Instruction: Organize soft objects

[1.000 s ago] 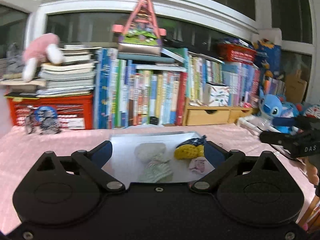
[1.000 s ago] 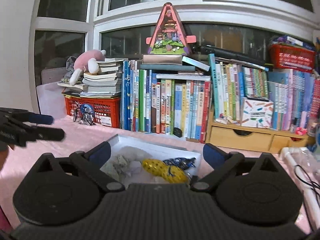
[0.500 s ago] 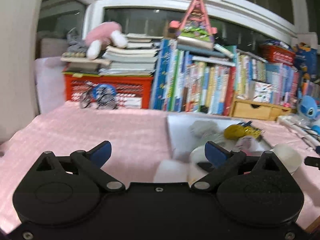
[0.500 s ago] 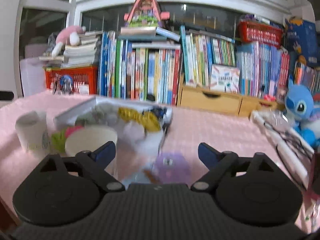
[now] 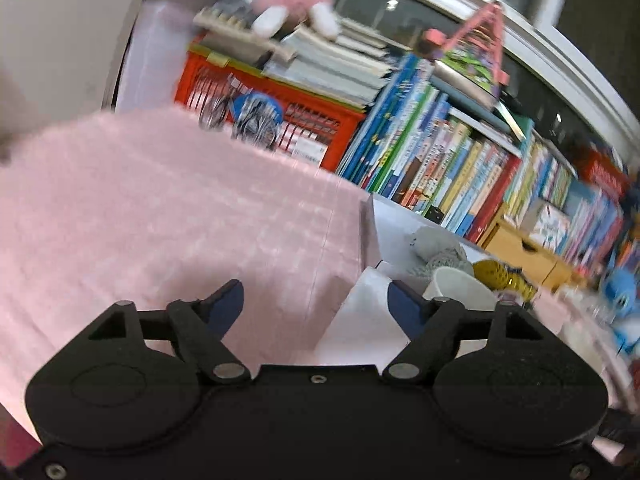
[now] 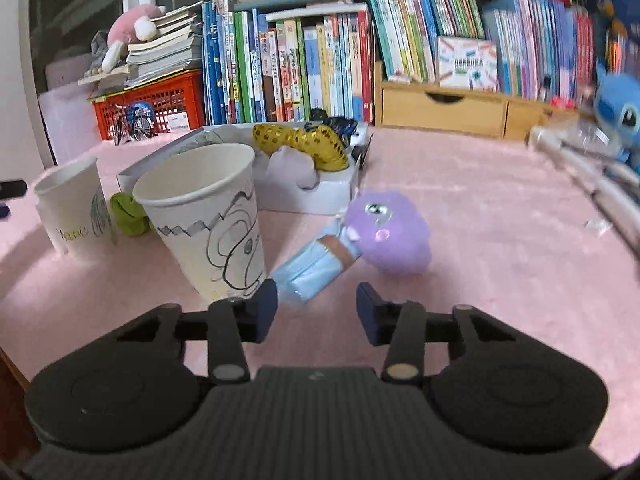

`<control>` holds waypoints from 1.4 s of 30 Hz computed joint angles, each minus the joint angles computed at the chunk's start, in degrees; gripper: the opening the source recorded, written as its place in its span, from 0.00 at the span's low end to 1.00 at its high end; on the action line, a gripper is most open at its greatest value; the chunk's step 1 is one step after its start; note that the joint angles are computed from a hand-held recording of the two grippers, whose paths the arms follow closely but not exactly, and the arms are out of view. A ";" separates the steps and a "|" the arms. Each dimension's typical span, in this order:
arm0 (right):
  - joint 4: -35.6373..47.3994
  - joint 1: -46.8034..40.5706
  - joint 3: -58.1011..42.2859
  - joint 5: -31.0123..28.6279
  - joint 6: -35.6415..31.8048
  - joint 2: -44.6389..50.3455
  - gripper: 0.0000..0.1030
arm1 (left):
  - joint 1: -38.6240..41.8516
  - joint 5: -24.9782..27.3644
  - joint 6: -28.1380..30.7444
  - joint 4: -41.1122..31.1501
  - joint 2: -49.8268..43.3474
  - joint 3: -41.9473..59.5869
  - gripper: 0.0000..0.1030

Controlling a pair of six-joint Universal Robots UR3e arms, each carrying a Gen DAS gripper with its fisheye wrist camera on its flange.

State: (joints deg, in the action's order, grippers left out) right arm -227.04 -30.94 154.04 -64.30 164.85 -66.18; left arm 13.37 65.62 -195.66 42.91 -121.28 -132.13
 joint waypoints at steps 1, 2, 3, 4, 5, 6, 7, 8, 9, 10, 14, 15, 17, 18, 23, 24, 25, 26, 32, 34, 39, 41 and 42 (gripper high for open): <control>0.35 0.64 -1.11 -0.84 -0.15 0.60 0.46 | 0.71 -1.39 -1.08 -1.00 -0.69 0.71 0.72; 0.37 1.24 -1.79 -1.43 -0.53 1.17 0.46 | 1.21 -2.46 -1.77 -2.30 -1.21 1.72 0.72; 0.04 1.57 -2.28 -1.46 -1.11 1.94 0.46 | 1.79 -3.89 -2.69 -3.29 -1.82 2.42 0.72; 0.08 1.66 -2.64 -1.11 -1.55 2.37 0.48 | 2.31 -5.25 -3.49 -3.87 -2.49 3.18 0.72; 0.13 1.65 -2.83 -0.73 -2.02 2.69 0.48 | 2.81 -6.38 -4.22 -4.15 -3.03 3.67 0.72; 0.40 1.79 -3.12 -0.57 -2.61 2.90 0.48 | 3.21 -7.56 -5.33 -4.85 -3.68 4.59 0.72; 1.13 2.14 -3.66 -0.72 -3.33 2.88 0.51 | 3.43 -8.57 -6.34 -6.07 -4.18 5.94 0.72; 1.92 2.49 -4.18 -0.80 -4.09 2.75 0.56 | 3.66 -9.61 -7.23 -7.17 -4.73 7.27 0.72; 2.32 2.66 -4.40 -0.75 -4.65 2.60 0.57 | 3.96 -10.75 -8.19 -7.89 -5.36 8.43 0.72; 3.08 2.73 -4.80 -0.59 -5.37 2.47 0.59 | 3.94 -11.15 -8.84 -8.41 -5.59 9.28 0.72; 4.52 3.91 -6.48 -2.00 -5.81 2.51 0.59 | 2.11 -9.30 -7.37 -10.99 -6.30 12.56 0.68; 4.83 3.95 -6.86 -2.15 -5.75 2.56 0.59 | 1.19 -7.68 -6.78 -12.36 -6.16 13.29 0.64; 5.03 4.18 -7.31 -2.51 -5.55 2.67 0.59 | -0.08 -4.90 -6.22 -13.74 -5.97 13.81 0.65; 5.13 4.17 -7.44 -2.50 -5.59 2.69 0.59 | -0.21 -4.19 -6.47 -11.82 -6.59 13.46 0.65; 5.58 4.11 -7.71 -2.75 -5.77 2.61 0.61 | -2.67 5.48 -3.47 -7.00 -5.49 11.24 0.65; 5.84 4.02 -7.82 -2.68 -5.65 2.53 0.61 | -3.65 8.49 -2.09 -6.96 -5.12 11.32 0.65; 6.02 3.86 -7.98 -2.56 -5.60 2.58 0.61 | -4.82 11.81 -0.44 -6.93 -4.97 11.64 0.65; 6.05 3.82 -8.04 -2.55 -5.51 2.62 0.61 | -5.52 14.02 1.00 -7.08 -4.67 11.74 0.65; 7.13 4.43 -9.08 -2.82 -7.05 2.70 0.61 | -6.27 17.55 4.70 -5.98 -4.21 10.68 0.76; 8.99 5.07 -10.27 -3.43 -8.43 2.24 0.61 | -5.30 15.88 4.55 -5.08 -3.72 9.30 0.83; 18.16 4.97 -14.22 -3.32 -15.40 -0.90 0.69 | -2.73 9.01 6.67 -4.16 -2.59 6.64 0.91; 22.60 4.82 -16.27 -3.08 -19.14 -2.07 0.71 | -2.95 8.27 8.19 -4.37 -2.52 6.62 0.92; 24.73 4.72 -17.27 -2.85 -20.83 -2.54 0.73 | -3.42 8.54 8.85 -4.85 -2.50 6.97 0.92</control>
